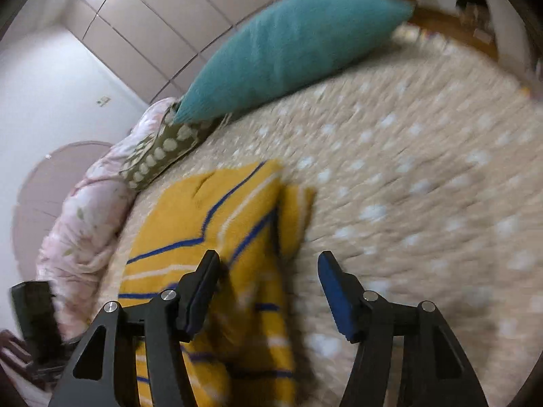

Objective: Fold small clothes
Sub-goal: 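Open the right gripper and release the folded sweater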

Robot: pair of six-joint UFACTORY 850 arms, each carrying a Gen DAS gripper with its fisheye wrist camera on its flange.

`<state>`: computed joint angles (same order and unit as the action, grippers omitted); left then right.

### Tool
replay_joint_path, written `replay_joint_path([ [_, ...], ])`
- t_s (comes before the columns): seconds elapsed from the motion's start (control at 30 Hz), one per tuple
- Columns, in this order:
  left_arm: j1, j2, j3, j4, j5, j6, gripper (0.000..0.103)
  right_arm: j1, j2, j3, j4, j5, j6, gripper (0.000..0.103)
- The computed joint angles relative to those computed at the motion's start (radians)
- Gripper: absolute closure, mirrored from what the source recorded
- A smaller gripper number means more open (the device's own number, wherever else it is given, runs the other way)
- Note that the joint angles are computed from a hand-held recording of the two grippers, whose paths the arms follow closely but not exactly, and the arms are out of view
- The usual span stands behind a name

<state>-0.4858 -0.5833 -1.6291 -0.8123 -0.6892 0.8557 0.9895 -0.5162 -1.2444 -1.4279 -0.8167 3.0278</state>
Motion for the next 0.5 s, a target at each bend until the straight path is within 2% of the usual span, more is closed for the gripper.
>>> replay_joint_path([
  [0.1,0.011,0.142,0.196,-0.105,0.174,0.155,0.026,0.054,0.027,-0.006,0.055,-0.104,-0.061,0.038],
  [0.17,0.014,0.197,0.276,-0.159,0.249,0.226,0.026,0.089,0.033,-0.024,0.062,-0.16,-0.079,0.04],
  [0.23,0.015,0.237,0.339,-0.202,0.309,0.271,0.026,0.108,0.019,-0.065,0.062,-0.192,-0.121,0.046],
  [0.3,0.023,0.251,0.382,-0.226,0.324,0.292,0.026,0.13,-0.006,-0.12,0.062,-0.215,-0.178,0.056],
  [0.33,0.026,0.241,0.384,-0.183,0.318,0.244,0.026,0.134,-0.022,-0.147,0.053,-0.211,-0.199,0.064],
  [0.37,0.028,0.237,0.395,-0.156,0.318,0.212,0.026,0.132,-0.044,-0.181,0.039,-0.188,-0.221,0.068],
  [0.5,0.033,0.225,0.423,-0.104,0.333,0.152,0.026,0.123,-0.124,-0.294,0.124,-0.133,-0.358,0.069],
])
